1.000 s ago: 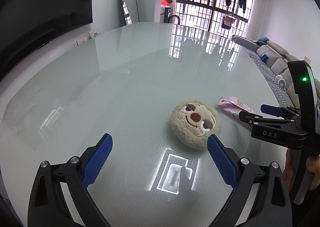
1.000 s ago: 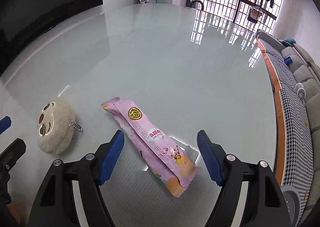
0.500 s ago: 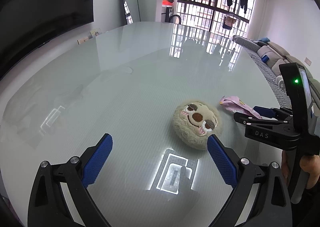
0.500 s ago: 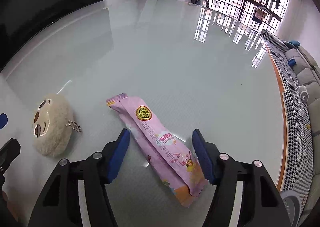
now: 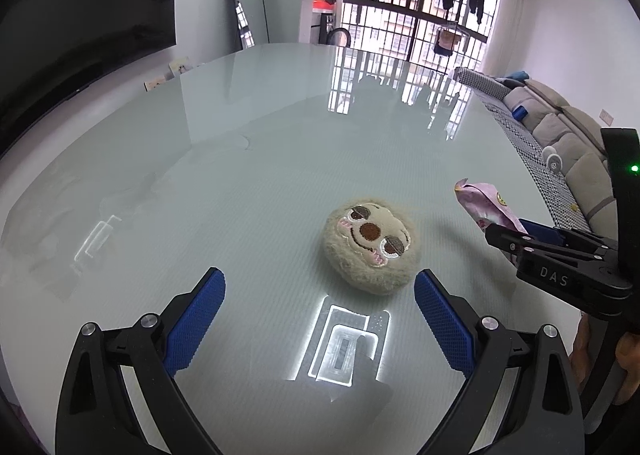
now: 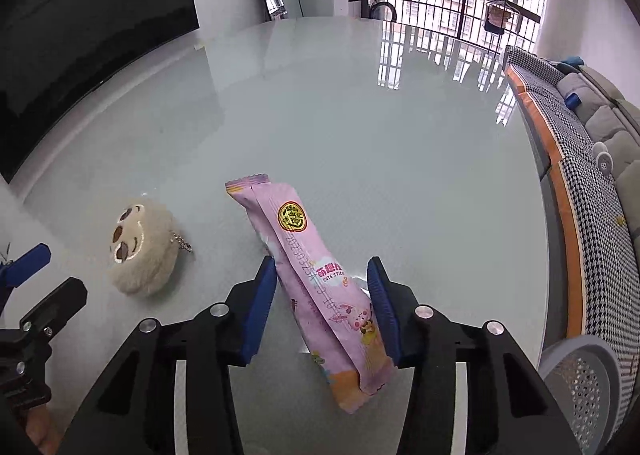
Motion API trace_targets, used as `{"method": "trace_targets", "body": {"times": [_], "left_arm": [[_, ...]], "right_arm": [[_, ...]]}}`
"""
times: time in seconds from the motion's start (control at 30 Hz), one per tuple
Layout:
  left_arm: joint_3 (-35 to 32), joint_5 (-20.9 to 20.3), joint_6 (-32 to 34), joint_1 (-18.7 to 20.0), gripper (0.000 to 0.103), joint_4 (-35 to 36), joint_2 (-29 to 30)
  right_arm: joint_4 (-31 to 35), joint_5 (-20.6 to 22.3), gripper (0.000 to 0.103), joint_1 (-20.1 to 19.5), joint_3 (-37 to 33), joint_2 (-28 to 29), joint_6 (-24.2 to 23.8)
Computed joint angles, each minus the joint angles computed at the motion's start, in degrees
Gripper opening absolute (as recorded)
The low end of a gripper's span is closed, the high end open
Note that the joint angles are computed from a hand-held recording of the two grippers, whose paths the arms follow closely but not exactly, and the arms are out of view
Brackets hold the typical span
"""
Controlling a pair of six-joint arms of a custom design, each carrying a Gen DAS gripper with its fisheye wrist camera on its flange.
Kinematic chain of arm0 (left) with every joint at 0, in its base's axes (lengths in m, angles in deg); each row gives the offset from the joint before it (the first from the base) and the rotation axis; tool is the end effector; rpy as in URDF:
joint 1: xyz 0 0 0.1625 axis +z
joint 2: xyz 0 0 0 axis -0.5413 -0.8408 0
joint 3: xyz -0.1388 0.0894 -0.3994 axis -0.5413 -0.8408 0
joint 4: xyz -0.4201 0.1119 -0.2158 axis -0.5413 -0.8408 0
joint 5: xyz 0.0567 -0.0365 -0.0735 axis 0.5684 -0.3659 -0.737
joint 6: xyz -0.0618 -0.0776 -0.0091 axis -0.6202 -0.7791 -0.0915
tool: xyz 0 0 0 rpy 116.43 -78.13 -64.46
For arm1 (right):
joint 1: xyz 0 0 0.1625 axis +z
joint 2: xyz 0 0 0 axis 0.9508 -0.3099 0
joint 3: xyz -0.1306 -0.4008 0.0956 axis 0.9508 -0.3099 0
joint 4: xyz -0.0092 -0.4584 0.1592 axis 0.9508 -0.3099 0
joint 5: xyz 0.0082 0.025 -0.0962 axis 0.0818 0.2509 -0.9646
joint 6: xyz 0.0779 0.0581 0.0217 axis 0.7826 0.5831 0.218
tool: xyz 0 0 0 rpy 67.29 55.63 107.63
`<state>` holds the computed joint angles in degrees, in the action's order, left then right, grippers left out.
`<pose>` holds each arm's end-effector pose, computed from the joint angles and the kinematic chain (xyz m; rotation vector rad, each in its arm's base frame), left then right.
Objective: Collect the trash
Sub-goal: 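Close the right tool on the pink wrapper while the left tool grasps the sloth ball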
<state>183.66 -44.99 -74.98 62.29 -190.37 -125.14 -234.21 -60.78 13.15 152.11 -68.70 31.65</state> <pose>-0.2108 -0.3637 0.0004 0.4736 2.3367 -0.8864 0.0539 -0.4121 0.1812 0.3837 -2.3316 0.7392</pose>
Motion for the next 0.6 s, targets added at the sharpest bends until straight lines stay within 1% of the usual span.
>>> {"method": "trace_targets", "body": {"times": [0.17, 0.27, 0.43, 0.6], "left_arm": [[-1.7, -2.5, 1.9, 0.3, 0.094, 0.9, 0.6], [-3.1, -3.0, 2.9, 0.7, 0.094, 1.4, 1.5], [-5.9, -3.5, 4.3, 1.9, 0.094, 2.6, 4.2], [-8.4, -4.3, 4.9, 4.6, 0.094, 4.1, 6.2]], "right_arm": [[2.8, 2.4, 0.045, -1.5, 4.0, -7.2, 3.1], [5.5, 3.9, 0.045, -3.0, 6.0, -11.5, 4.0], [8.3, 5.6, 0.045, -5.7, 8.6, -17.5, 4.3], [11.2, 8.0, 0.045, -8.5, 10.8, -23.4, 4.3]]}}
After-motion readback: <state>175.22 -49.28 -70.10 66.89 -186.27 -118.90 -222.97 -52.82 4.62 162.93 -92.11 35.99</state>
